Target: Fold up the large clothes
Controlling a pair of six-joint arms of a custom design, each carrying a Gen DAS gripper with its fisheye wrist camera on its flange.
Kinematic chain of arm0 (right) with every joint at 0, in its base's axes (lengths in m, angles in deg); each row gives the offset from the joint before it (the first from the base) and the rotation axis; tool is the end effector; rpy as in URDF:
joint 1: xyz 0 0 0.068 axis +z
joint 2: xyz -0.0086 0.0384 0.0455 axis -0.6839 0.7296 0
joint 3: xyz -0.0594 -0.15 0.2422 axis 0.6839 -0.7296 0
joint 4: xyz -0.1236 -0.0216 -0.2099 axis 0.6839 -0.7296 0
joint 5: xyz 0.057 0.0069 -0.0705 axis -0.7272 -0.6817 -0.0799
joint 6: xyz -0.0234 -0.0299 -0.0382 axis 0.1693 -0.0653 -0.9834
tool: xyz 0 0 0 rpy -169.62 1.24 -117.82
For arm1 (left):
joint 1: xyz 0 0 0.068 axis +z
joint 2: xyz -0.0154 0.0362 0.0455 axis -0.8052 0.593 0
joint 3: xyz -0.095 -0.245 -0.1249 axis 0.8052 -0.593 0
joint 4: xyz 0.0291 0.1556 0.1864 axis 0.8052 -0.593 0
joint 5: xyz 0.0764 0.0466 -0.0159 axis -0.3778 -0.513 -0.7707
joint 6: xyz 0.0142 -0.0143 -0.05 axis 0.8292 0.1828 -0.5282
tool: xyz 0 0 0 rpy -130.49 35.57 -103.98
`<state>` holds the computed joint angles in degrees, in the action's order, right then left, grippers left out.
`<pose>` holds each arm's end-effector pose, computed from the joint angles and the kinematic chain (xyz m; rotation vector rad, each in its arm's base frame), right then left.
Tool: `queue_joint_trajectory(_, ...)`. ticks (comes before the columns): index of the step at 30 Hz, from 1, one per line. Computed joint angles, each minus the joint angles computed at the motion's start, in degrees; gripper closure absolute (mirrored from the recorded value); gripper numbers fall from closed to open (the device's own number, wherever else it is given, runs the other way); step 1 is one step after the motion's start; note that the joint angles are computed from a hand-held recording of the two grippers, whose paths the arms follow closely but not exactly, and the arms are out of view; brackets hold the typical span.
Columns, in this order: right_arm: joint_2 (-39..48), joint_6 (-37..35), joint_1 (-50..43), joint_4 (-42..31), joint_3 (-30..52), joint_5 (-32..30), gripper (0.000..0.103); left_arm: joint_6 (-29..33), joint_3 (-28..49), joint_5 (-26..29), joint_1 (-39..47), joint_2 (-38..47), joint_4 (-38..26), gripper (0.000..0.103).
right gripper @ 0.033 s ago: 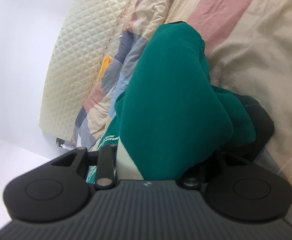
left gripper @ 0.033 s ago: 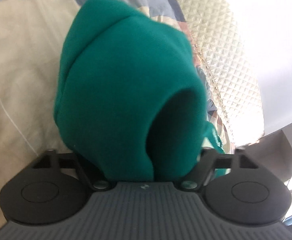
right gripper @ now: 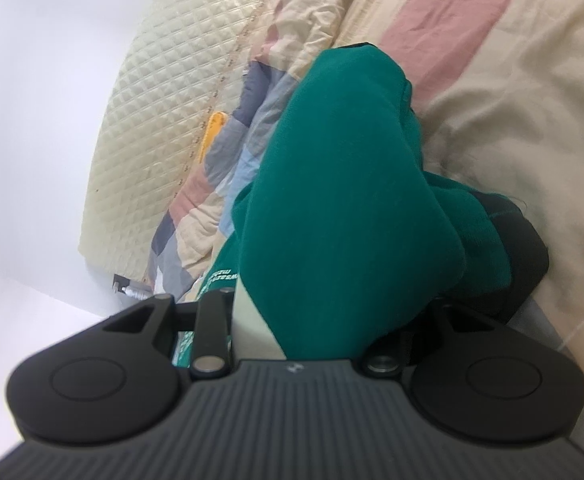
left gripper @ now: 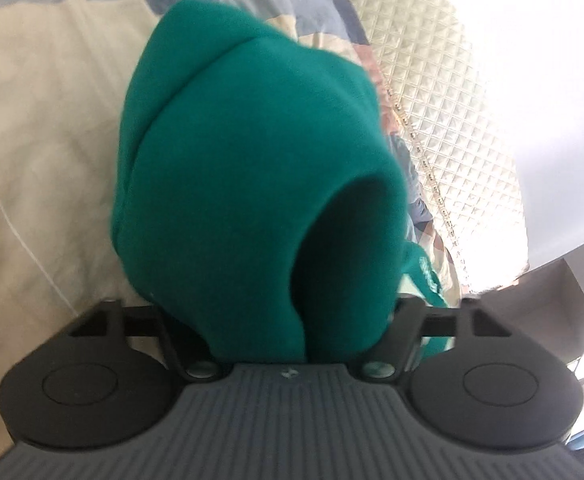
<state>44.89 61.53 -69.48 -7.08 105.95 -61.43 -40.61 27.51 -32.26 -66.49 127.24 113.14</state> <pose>0.2833 -0.1090 0.1447 0.6742 1.9602 1.1214 0.3234 -0.0749 0.1707 -0.8796 1.9475 -0.8398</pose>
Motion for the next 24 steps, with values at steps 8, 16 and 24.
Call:
queue_joint_trajectory(8, -4.6, -2.4, -2.6, 2.2, -2.8, -4.9, 0.064, 1.7, -2.8, 0.5, 0.6, -4.6, 1.3, 0.06)
queue_joint_trajectory(16, -16.2, -9.7, -10.8, -11.7, -2.5, -13.5, 0.064, 2.2, -2.9, 3.4, -0.5, -12.2, -4.0, 0.062)
queue_joint_trajectory(24, -19.6, -17.1, -23.1, -26.5, 11.5, -25.8, 0.064, 0.4, 8.1, -0.9, -10.0, -15.0, -13.1, 0.062)
